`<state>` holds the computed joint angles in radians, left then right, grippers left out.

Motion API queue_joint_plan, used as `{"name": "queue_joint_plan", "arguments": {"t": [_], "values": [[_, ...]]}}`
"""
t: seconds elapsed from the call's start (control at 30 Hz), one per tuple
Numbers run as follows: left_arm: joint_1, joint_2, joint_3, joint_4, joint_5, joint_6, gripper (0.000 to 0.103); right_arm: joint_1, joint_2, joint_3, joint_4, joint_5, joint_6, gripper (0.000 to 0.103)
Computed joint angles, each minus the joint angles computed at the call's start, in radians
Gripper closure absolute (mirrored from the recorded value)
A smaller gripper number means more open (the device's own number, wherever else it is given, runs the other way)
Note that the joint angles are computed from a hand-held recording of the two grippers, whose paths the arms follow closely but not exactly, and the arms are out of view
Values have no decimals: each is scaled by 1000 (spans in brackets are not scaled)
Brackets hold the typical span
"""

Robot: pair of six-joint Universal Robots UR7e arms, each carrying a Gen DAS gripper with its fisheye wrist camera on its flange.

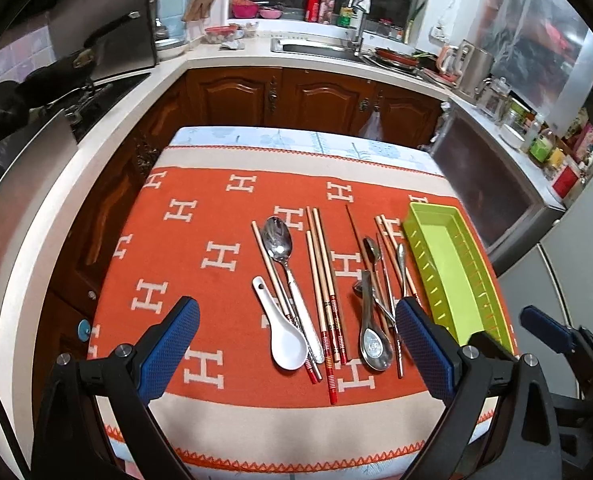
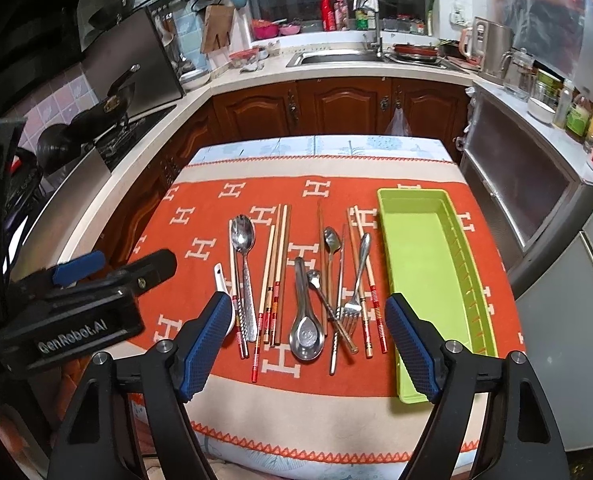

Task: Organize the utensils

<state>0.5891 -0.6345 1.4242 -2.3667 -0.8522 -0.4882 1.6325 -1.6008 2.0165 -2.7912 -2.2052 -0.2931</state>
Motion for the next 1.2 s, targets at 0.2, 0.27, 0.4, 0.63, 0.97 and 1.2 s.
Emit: {"name": "queue_joint_plan", "arguments": {"t": [0.2,0.27,0.4,0.63,0.97,1.2], "values": [[36,-3,-38,18,-2,26,6,-15,61,-66,55,37,-6,27],[51,-1,-46,1,19,41,6,-22,96,-105,85,53,0,29],[91,14,-86,15,31,64,11,-33,191,-205,152,74,3,39],[176,44,-151,110,-73,35,36,-77,366,-384,306,156,21,54],[263,112,-208,206,-170,-4,76,-141,604,-590,430,190,66,74],[292,138,-247,222,-203,-12,83,-190,714,-739,560,249,117,80]]}}
